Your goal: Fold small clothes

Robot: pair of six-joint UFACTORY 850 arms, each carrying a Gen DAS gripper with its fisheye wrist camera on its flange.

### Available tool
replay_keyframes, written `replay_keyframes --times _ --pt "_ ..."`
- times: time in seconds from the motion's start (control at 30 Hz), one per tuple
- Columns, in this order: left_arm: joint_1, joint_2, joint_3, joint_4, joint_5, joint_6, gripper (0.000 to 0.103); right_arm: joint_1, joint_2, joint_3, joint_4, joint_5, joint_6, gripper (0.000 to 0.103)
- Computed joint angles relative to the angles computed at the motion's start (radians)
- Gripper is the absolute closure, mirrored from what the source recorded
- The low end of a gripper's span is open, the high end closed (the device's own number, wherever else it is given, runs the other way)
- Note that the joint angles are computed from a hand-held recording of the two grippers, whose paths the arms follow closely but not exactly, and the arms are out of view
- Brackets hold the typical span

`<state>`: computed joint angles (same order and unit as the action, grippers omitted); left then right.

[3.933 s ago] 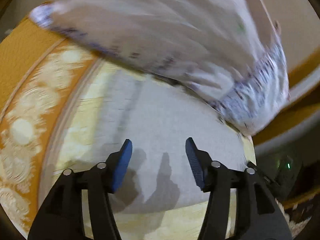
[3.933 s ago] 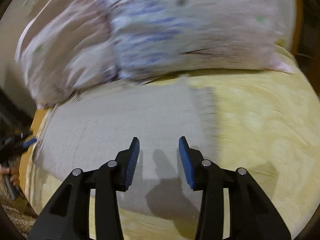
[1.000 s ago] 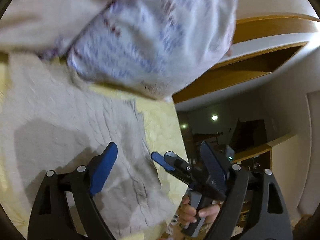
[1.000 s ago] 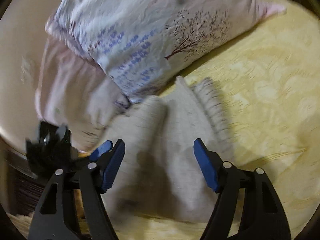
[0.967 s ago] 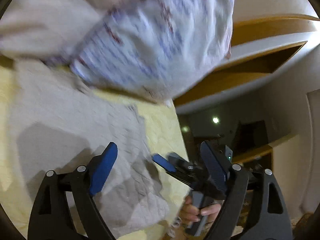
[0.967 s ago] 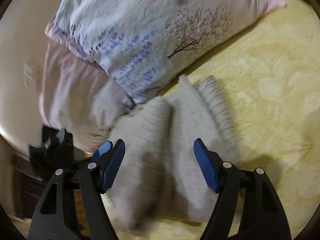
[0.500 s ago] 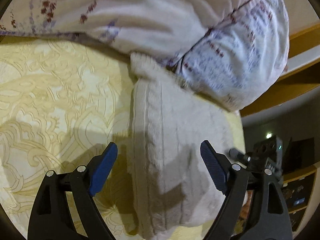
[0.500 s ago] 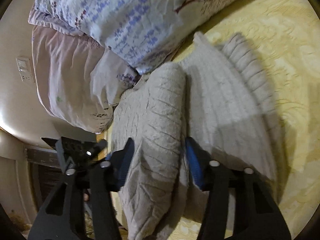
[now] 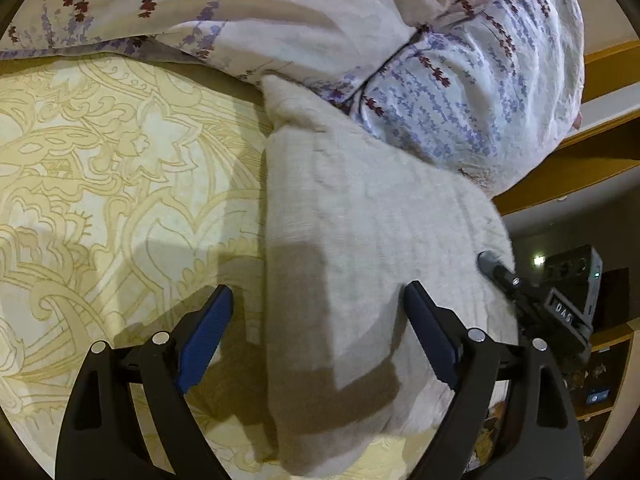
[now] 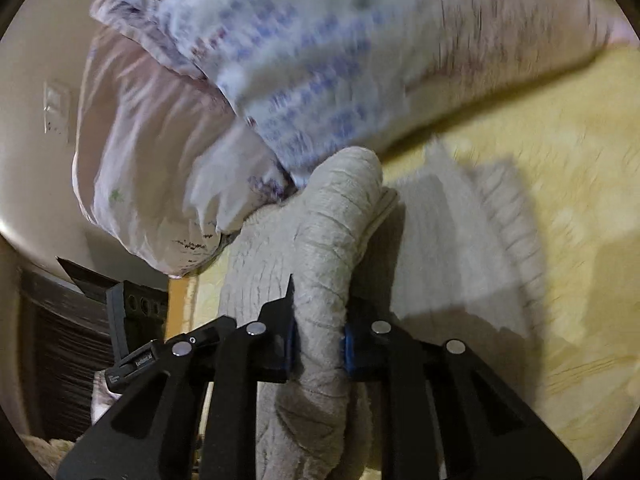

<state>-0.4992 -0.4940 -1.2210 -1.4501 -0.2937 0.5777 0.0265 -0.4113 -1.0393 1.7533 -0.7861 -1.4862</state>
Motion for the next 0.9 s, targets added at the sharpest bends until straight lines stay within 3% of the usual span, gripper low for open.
replay_keyframes --times 0.2,0.4,0.53,0.63,0.77,0.83,0.9 --pt "-0.021 -0.005 -0.02 0.04 -0.007 0.007 0.015 -0.043 0.038 0.025 -0.014 0.163 -0.018 0.087" --pt "-0.039 -0.017 -0.041 0.064 -0.018 0.023 0.015 -0.059 0.05 0.049 0.071 0.191 -0.115 0.088" --pt "-0.046 -0.027 -0.048 0.065 -0.027 0.033 0.015 -0.042 0.031 0.046 0.104 0.288 -0.169 0.089" --pt "-0.052 -0.029 -0.045 0.015 -0.036 0.09 0.015 -0.055 0.004 0.034 0.114 0.275 -0.154 0.089" --pt "-0.059 -0.045 -0.059 -0.011 -0.054 0.118 0.017 -0.035 -0.013 0.009 0.149 0.357 -0.209 0.089" --pt "-0.063 -0.041 -0.056 0.0 -0.057 0.11 0.017 -0.049 -0.029 0.001 0.084 0.318 -0.106 0.085" --pt "-0.066 -0.03 -0.048 0.002 -0.049 0.116 0.017 -0.083 -0.011 0.031 0.094 0.259 -0.071 0.073"
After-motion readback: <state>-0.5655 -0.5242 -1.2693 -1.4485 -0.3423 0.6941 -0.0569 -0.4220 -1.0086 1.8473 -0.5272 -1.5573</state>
